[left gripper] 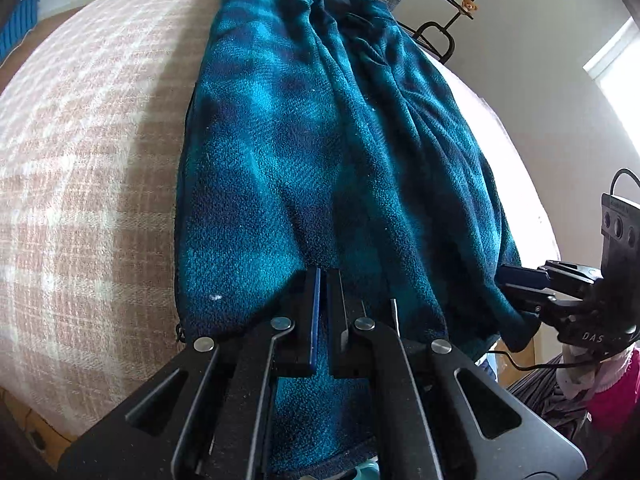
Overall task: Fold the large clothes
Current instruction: 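Grasp the hem end of the plaid strip with both tools, then lift the hem end and fold it over toward the collar with both tools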
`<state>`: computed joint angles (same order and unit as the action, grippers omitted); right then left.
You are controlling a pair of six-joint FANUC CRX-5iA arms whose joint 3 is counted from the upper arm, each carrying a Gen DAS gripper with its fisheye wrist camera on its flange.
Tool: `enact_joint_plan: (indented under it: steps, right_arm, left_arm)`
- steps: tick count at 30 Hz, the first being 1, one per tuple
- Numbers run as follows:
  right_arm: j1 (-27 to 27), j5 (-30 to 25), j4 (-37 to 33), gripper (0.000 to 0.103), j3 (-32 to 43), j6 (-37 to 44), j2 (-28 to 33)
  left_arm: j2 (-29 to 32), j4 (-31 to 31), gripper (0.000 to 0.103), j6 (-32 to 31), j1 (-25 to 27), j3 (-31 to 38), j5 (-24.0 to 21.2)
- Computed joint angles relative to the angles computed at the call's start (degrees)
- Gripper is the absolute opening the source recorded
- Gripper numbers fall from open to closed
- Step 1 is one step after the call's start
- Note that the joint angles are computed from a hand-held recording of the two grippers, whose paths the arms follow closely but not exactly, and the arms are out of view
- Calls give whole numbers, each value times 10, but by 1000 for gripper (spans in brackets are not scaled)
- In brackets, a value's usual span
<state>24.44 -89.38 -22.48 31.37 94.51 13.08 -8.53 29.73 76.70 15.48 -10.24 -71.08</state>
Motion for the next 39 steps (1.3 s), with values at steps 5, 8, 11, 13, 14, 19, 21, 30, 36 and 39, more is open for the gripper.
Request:
enact_joint_plan:
  steps: [5, 8, 11, 13, 14, 19, 21, 30, 36, 39]
  right_arm:
    - [-41, 24, 2, 60, -21, -3, -34]
    - [-88, -11, -56, 61, -6, -9, -23]
    - [-114, -38, -109, 61, -3, -13, -9]
    - [-120, -47, -134, 61, -8, -12, -4]
    - [-121, -47, -141, 60, -11, -15, -1]
    - [-128, -52, -172, 59, -16, -23, 9]
    - [-128, -55, -175, 59, -19, -19, 11]
    - [-130, -68, -202, 59, -15, -19, 16]
    - [-123, -79, -212, 43, -1, -27, 30]
    - [-123, -88, -219, 30, 12, -33, 38]
  left_arm:
    - [-37, 29, 9, 9, 55, -25, -16]
    - [-61, 68, 49, 7, 101, -58, -25]
    - [-67, 102, 48, 1, 125, -81, -44]
    - [-70, 91, 48, 3, 120, -75, -47]
    - [-74, 86, 48, 5, 119, -75, -46]
    - [-112, 91, 48, 33, 144, -98, -25]
    - [-109, 88, 49, 40, 153, -100, -34]
    - [-78, 119, 48, 34, 116, -122, -78]
    - [-58, 98, 34, 38, 73, -87, -78]
    - [-54, 121, 24, 40, 74, -88, -74]
